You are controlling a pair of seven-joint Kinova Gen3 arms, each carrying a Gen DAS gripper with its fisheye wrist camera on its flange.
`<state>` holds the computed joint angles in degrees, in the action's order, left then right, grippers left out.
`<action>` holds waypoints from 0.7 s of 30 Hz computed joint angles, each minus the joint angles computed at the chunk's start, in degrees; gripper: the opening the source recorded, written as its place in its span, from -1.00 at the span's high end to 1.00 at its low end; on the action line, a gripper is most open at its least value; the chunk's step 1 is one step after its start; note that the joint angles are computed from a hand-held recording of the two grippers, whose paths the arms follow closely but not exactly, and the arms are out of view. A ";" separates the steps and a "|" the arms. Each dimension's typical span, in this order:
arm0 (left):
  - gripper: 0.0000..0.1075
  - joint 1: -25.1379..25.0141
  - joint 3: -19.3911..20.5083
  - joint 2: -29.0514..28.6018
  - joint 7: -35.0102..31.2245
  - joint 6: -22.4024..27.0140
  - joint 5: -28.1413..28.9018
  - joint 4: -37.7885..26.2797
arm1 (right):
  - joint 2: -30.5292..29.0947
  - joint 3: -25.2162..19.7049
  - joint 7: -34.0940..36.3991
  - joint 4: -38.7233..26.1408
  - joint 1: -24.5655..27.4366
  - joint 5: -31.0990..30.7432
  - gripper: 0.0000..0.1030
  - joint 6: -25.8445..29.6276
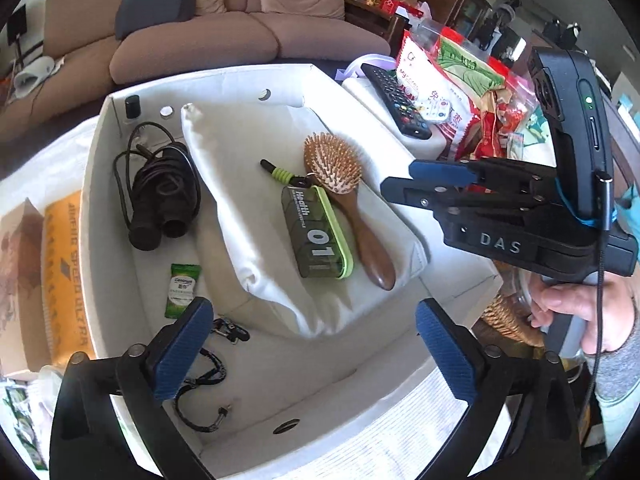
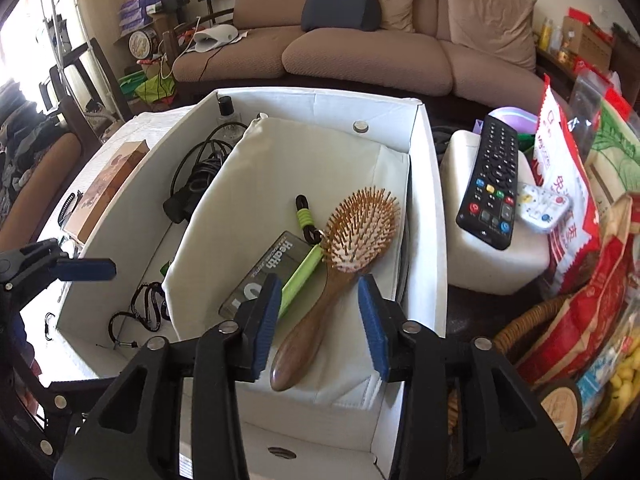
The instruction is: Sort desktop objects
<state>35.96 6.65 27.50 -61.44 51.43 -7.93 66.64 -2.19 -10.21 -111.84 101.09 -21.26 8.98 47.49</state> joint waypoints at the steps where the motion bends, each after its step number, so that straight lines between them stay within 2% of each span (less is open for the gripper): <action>1: -0.92 1.10 -0.85 -0.18 1.03 0.43 -1.36 0.20 | -0.66 -0.12 -0.60 0.71 -0.05 0.00 0.09 -0.20; 3: -0.92 1.88 -1.32 -0.78 2.27 0.58 -2.61 1.13 | -1.58 -0.50 -1.60 1.62 -0.14 0.09 0.00 -0.02; 5: -0.92 2.42 -1.56 -1.18 3.55 0.79 -3.62 1.96 | -2.46 -0.83 -2.31 2.34 -0.16 -0.14 -0.44 0.20; 8: -0.92 3.56 -1.97 -1.91 6.13 0.70 -5.55 3.53 | -3.82 -2.11 -4.57 3.44 -0.40 1.09 -0.83 0.13; 10: -0.92 3.99 -1.95 -2.52 7.72 0.48 -6.45 4.66 | -4.57 -2.84 -5.63 3.76 -0.63 1.80 -1.00 0.81; 21: -0.92 5.72 -0.88 -7.13 14.51 0.54 -11.32 10.04 | -8.87 -6.84 -11.04 4.58 -1.51 3.58 -1.00 3.98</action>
<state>41.68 5.77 20.37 -46.93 51.97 -19.25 76.67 -11.06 -17.06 -122.87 105.67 -22.77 12.55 51.47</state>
